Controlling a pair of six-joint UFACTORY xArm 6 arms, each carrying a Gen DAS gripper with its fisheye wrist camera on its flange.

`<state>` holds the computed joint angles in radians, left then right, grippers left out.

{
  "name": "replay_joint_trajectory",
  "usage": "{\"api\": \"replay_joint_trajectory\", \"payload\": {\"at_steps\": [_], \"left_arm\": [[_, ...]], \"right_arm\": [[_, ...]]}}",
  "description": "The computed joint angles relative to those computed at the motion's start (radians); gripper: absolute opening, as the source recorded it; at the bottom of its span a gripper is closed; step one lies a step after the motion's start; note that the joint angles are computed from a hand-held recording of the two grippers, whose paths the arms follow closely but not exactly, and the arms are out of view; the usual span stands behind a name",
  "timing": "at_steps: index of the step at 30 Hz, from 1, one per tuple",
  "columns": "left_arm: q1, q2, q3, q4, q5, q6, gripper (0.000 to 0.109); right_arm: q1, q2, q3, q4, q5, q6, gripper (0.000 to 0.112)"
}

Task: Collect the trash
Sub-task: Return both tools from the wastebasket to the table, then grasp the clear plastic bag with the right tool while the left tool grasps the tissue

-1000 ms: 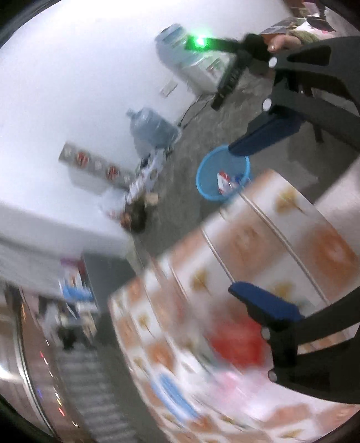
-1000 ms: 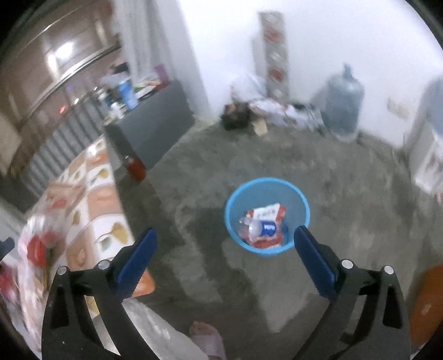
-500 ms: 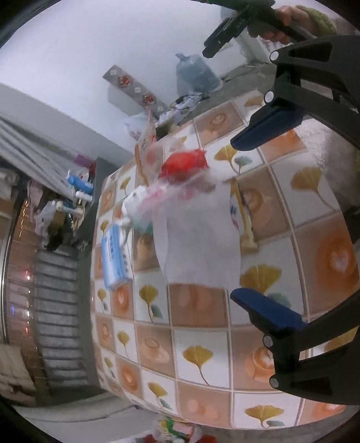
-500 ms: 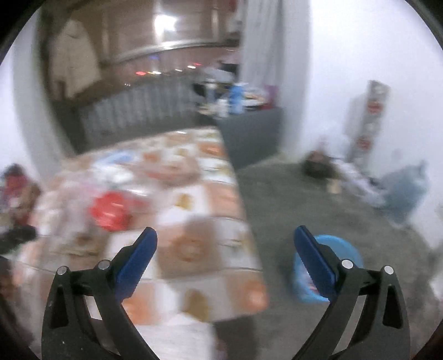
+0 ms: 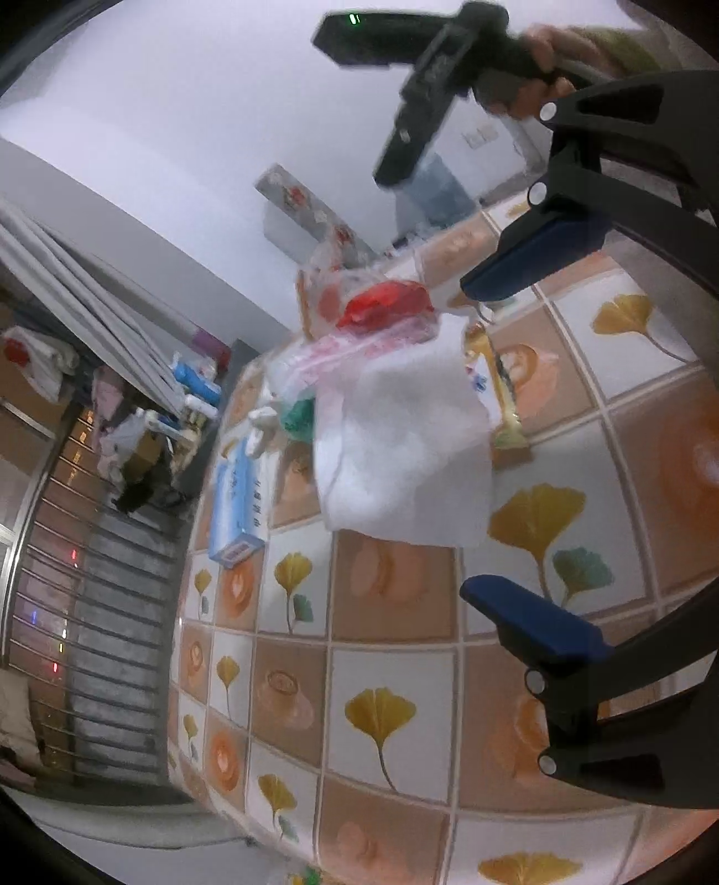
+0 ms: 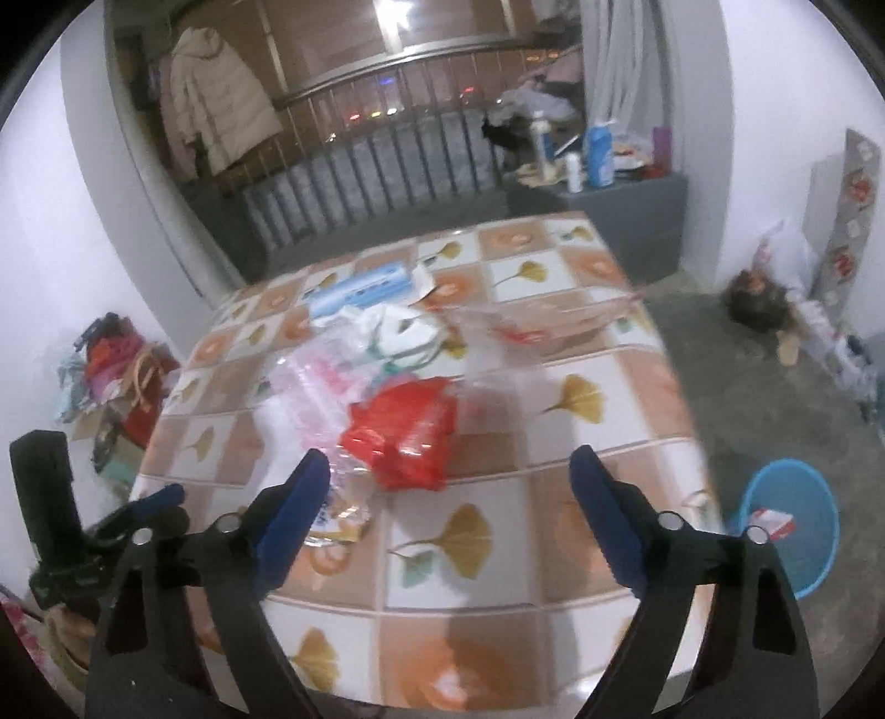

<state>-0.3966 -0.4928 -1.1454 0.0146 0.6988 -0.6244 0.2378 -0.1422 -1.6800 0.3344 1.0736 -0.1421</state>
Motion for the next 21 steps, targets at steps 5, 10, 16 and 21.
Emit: {"api": "replay_joint_trajectory", "payload": {"at_steps": [5, 10, 16, 21], "left_arm": [[0.073, 0.056, -0.027, -0.12, -0.044, 0.109, 0.097], [0.146, 0.194, -0.176, -0.329, 0.05, 0.359, 0.097], [0.187, 0.341, -0.321, -0.413, 0.12, 0.528, 0.087], [0.215, 0.414, -0.368, -0.495, 0.158, 0.559, 0.066]], "right_arm": [[0.022, 0.051, -0.053, 0.004, 0.043, 0.04, 0.07], [0.023, 0.06, -0.071, 0.007, 0.058, 0.06, 0.068], [0.016, 0.06, -0.084, 0.016, 0.074, 0.056, 0.066], [0.004, 0.057, -0.075, 0.049, 0.092, 0.07, 0.063]]}}
